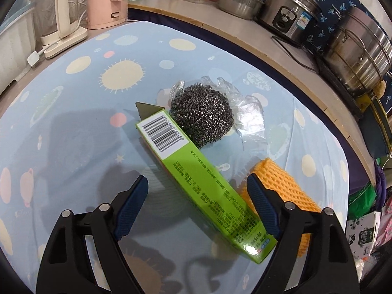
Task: Collect trash
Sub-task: 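Grasp the green box with the left gripper while the right gripper grasps the second orange foam net, then carry the green box and foam net over the bin with both grippers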
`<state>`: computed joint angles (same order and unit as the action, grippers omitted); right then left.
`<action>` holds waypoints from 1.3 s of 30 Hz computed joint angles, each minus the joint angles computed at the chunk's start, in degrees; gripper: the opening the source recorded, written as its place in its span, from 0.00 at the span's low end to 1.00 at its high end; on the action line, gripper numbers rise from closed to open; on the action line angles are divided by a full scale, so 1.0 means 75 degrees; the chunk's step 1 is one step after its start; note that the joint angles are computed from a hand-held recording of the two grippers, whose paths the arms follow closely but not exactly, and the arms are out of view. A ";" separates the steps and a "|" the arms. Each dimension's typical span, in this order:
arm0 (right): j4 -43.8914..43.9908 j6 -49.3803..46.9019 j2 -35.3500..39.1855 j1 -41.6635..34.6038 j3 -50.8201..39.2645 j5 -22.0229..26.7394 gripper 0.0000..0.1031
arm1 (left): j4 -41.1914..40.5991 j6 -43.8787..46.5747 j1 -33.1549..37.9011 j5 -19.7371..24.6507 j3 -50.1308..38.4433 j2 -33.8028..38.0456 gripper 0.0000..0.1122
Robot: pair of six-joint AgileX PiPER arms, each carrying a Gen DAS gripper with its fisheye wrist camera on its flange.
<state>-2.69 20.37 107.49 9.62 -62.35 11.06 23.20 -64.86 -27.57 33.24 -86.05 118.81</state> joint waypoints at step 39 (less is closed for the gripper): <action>0.2001 -0.2099 -0.5688 -0.1373 0.3969 0.0728 0.08 | 0.1360 -0.1854 -0.2610 0.0630 0.2933 -0.2798 0.24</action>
<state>12.32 4.63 64.83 -0.67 -32.58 16.52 33.40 -78.77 -47.14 37.97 -64.06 97.83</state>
